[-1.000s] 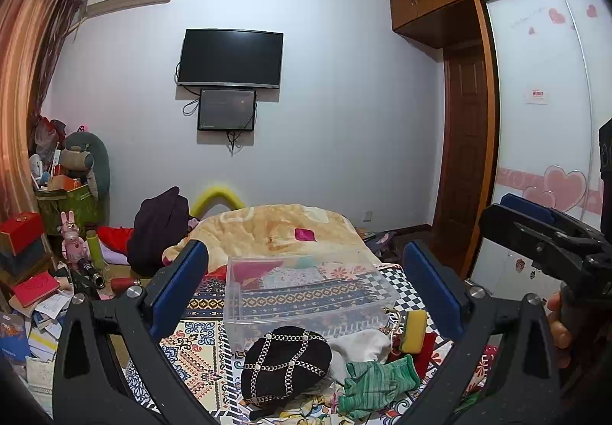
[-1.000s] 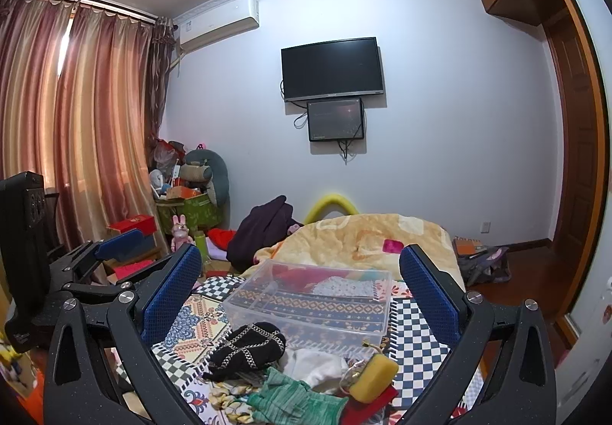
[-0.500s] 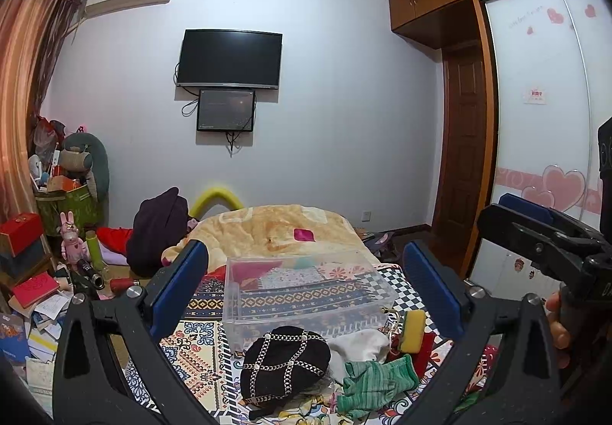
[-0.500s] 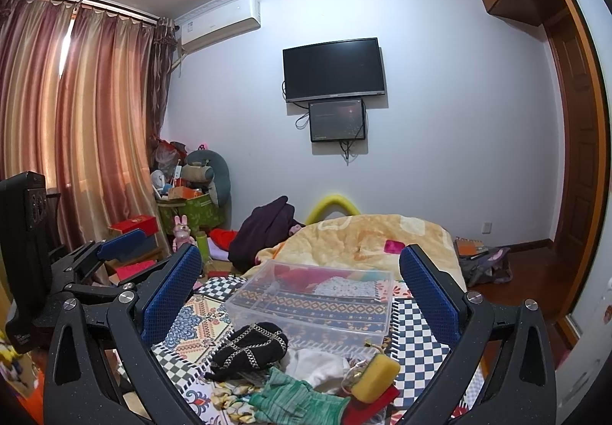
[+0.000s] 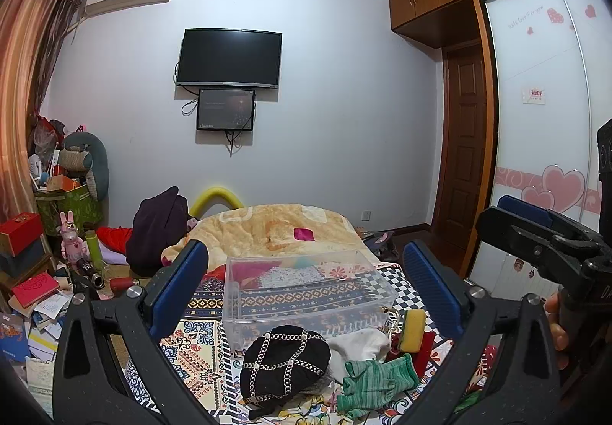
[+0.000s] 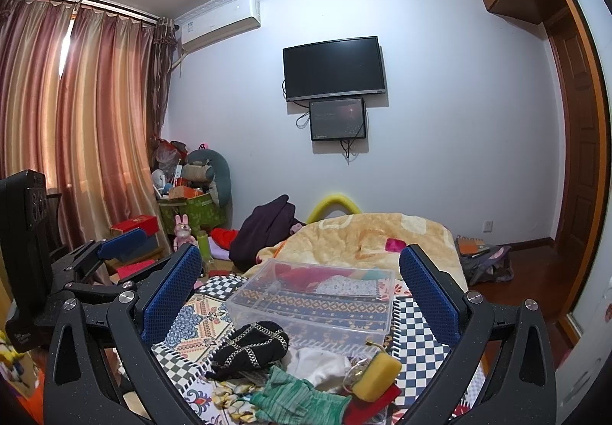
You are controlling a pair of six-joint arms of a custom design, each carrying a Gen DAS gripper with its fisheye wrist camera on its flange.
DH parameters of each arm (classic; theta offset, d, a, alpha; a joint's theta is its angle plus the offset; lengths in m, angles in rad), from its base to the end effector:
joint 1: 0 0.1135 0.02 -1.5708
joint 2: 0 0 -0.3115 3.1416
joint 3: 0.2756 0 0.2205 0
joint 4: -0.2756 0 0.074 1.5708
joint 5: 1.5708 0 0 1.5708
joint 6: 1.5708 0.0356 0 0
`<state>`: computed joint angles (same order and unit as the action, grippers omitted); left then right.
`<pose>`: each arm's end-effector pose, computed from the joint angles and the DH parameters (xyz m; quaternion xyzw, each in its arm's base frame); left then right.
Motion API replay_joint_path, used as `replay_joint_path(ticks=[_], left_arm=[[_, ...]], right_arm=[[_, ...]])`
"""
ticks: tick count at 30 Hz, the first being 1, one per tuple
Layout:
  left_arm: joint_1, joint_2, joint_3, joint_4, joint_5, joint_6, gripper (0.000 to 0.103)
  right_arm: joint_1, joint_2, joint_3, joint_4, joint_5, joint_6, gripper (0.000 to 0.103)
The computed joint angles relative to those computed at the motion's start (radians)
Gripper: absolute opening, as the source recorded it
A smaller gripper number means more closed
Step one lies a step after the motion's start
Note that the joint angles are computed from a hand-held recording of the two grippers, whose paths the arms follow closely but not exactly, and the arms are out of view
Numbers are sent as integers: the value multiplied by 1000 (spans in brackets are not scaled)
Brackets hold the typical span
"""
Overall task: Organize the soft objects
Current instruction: 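Grasp the black knit hat with the left tool while the right tool grasps the yellow sponge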
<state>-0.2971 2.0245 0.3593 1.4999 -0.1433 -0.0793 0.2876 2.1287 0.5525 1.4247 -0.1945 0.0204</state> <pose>0.2922 -0.0841 0.1586 0.0367 0.7616 -0.0670 0.6435 0.3351 0.1063 0.1488 -0.1633 0.7399 0.1723 0.6295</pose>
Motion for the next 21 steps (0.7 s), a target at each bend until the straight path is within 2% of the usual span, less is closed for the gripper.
replay_joint_path(ticks=[11, 17, 21], left_arm=[[10, 45, 28, -37, 8, -12, 103], [53, 110, 116, -199, 78, -41, 103], [67, 191, 195, -296, 101, -57, 103]], right_arm=[[-19, 45, 24, -34, 1, 6, 103], [-55, 98, 54, -94, 10, 2, 103], [-85, 142, 102, -181, 0, 0, 103]])
